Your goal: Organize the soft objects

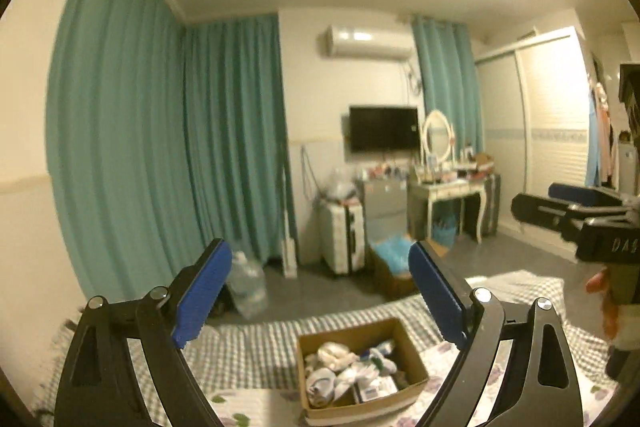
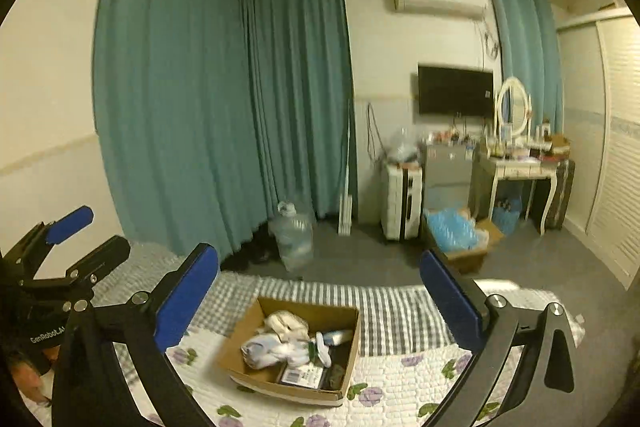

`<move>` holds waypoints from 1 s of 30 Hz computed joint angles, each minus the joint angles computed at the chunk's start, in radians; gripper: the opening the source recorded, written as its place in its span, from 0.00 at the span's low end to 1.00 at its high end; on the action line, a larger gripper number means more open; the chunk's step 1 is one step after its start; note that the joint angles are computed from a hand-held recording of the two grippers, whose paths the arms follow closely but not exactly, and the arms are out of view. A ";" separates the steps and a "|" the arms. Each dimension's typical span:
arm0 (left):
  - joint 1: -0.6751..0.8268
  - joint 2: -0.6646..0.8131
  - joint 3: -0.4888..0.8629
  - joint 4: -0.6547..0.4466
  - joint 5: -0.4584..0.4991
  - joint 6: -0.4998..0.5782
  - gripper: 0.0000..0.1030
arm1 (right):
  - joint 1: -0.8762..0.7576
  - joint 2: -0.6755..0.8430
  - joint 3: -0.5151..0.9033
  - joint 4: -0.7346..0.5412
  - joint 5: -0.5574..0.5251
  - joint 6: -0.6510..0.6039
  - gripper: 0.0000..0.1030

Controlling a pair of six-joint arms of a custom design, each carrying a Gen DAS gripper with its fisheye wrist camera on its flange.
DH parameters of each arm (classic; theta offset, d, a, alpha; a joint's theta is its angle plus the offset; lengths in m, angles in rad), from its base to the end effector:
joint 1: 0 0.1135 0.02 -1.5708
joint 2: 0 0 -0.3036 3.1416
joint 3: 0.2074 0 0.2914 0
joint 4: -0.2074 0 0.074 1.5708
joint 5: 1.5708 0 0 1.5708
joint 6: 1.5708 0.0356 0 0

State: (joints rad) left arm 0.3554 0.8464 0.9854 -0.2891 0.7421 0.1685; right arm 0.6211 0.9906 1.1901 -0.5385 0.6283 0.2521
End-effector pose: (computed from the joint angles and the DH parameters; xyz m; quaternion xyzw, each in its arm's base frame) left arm 0.1884 0.0443 0.4248 0.1695 0.7255 -0.1081 0.6582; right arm 0.1896 0.1099 0.4486 0.0331 0.7959 0.0038 0.6045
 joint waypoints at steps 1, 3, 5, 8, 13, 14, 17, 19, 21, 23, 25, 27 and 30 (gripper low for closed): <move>0.035 -0.024 -0.006 -0.011 0.031 0.000 0.89 | 0.057 -0.024 0.009 -0.015 0.056 -0.002 0.99; 0.109 -0.093 -0.043 -0.018 0.080 0.004 0.89 | 0.170 -0.057 0.017 -0.038 0.168 -0.005 0.99; 0.185 -0.170 -0.118 0.034 0.125 -0.029 0.94 | 0.303 -0.080 0.010 -0.048 0.321 0.001 0.99; 0.264 -0.237 -0.208 0.072 0.186 -0.046 0.95 | 0.428 -0.118 -0.033 -0.035 0.429 0.034 1.00; 0.305 -0.287 -0.359 0.160 0.217 -0.066 0.95 | 0.523 -0.170 -0.167 0.014 0.459 0.107 1.00; 0.281 -0.285 -0.406 0.195 0.193 -0.056 0.96 | 0.535 -0.172 -0.202 0.033 0.476 0.114 1.00; 0.165 -0.256 -0.491 0.245 0.057 0.004 0.96 | 0.554 -0.177 -0.343 0.148 0.550 0.120 1.00; 0.089 -0.216 -0.542 0.299 -0.037 0.039 0.96 | 0.516 -0.170 -0.438 0.233 0.540 0.121 1.00; 0.038 -0.164 -0.595 0.354 -0.087 0.069 0.96 | 0.432 -0.152 -0.531 0.334 0.457 0.117 1.00; 0.003 -0.104 -0.640 0.432 -0.125 0.075 0.96 | 0.337 -0.152 -0.615 0.425 0.328 0.111 1.00; -0.032 -0.052 -0.661 0.465 -0.161 0.076 0.96 | 0.268 -0.130 -0.698 0.530 0.243 0.112 1.00; -0.046 -0.017 -0.685 0.503 -0.189 0.066 0.96 | 0.226 -0.089 -0.754 0.607 0.225 0.113 1.00; -0.054 -0.010 -0.694 0.495 -0.212 0.072 0.96 | 0.168 -0.040 -0.793 0.651 0.174 0.153 1.00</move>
